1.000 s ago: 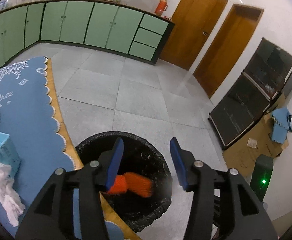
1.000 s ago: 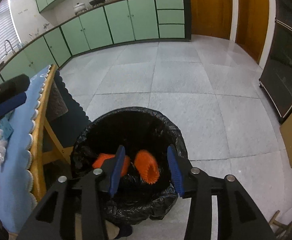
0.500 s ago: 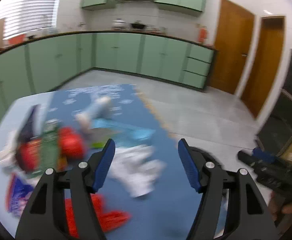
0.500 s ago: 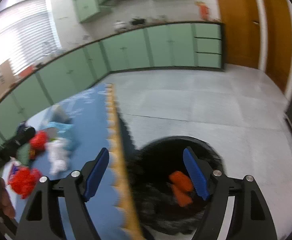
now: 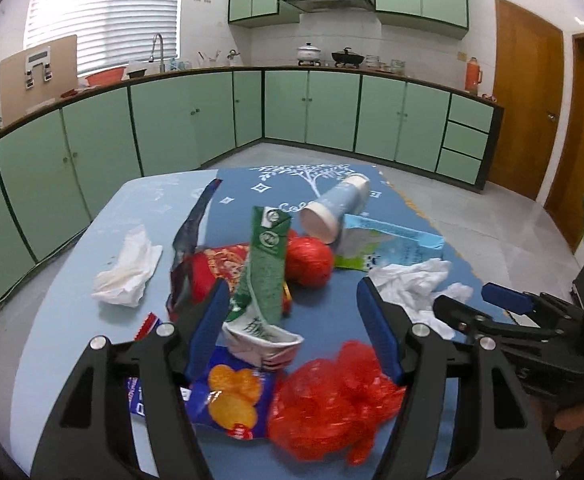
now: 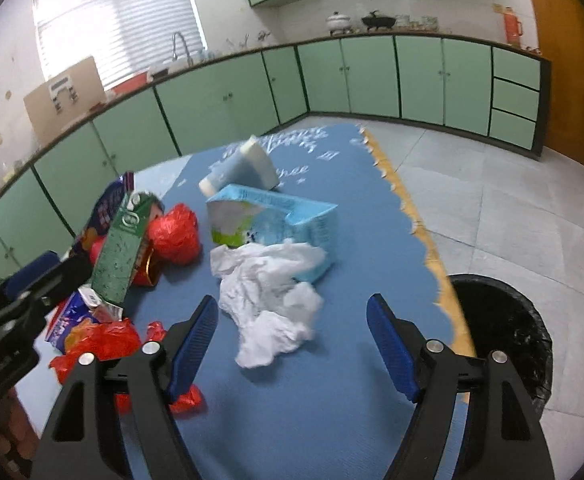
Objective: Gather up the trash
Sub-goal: 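Grasp the white tissue with the right tool while the left tool grasps the green milk carton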
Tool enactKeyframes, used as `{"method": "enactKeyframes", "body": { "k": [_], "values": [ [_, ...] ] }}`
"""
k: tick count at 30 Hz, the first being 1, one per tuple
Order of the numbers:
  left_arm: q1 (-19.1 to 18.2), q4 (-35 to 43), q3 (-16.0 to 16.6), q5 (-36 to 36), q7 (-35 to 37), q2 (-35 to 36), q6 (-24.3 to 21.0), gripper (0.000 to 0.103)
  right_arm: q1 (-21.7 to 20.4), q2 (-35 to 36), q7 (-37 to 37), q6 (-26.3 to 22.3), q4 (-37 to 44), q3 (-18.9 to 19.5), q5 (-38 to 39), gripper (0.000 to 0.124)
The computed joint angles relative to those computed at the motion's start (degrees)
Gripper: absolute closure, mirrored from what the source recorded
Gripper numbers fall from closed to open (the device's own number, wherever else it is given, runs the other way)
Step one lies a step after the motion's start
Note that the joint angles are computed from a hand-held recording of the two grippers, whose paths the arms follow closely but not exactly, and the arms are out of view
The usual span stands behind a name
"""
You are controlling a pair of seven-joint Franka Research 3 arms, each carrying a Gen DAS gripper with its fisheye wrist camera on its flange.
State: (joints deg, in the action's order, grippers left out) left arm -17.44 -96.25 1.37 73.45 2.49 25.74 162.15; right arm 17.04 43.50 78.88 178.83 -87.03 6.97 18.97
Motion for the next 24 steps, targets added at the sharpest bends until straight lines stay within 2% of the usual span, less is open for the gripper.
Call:
{"method": "enactKeyframes", "body": {
  "k": [5, 9, 10, 12, 13, 16, 21, 24],
  "values": [
    [0.4, -2.0, 0.4, 2.2, -2.5, -0.7, 0.3, 0.039, 4.0, 4.3, 4.6, -6.2, 7.5, -5.2, -1.9, 0.049],
    [1.0, -2.1, 0.1, 2.9, -3.8, -0.4, 0.5, 0.038, 4.5, 6.3, 6.4, -10.4, 10.9, -5.9, -4.0, 0.068],
    [1.1, -2.1, 0.1, 3.0, -3.8, -0.3, 0.5, 0.038, 5.8, 6.5, 7.7, -9.9, 10.9, -7.7, -5.1, 0.073],
    [1.2, -2.1, 0.1, 2.9, -3.9, -0.2, 0.6, 0.038, 6.5, 6.5, 8.2, -9.4, 10.4, -8.5, -6.7, 0.085],
    [1.4, -2.1, 0.1, 2.7, -3.8, 0.0, 0.7, 0.038, 6.5, 6.5, 8.0, -9.4, 10.4, -8.4, -7.3, 0.094],
    [1.7, -1.8, 0.1, 1.7, -3.4, 0.5, 0.9, 0.038, 5.6, 6.3, 6.8, -8.9, 9.9, -6.8, -8.0, 0.107],
    [1.7, -0.7, 0.4, 0.4, -1.9, 1.7, 0.8, 0.036, 3.2, 4.8, 4.1, -7.4, 7.4, -3.4, -6.6, 0.114],
    [1.8, 1.1, 0.3, -2.3, 1.1, 3.4, 0.7, 0.036, 2.3, 2.5, 2.8, -4.1, 3.8, -2.3, -5.3, 0.114]
  ]
}}
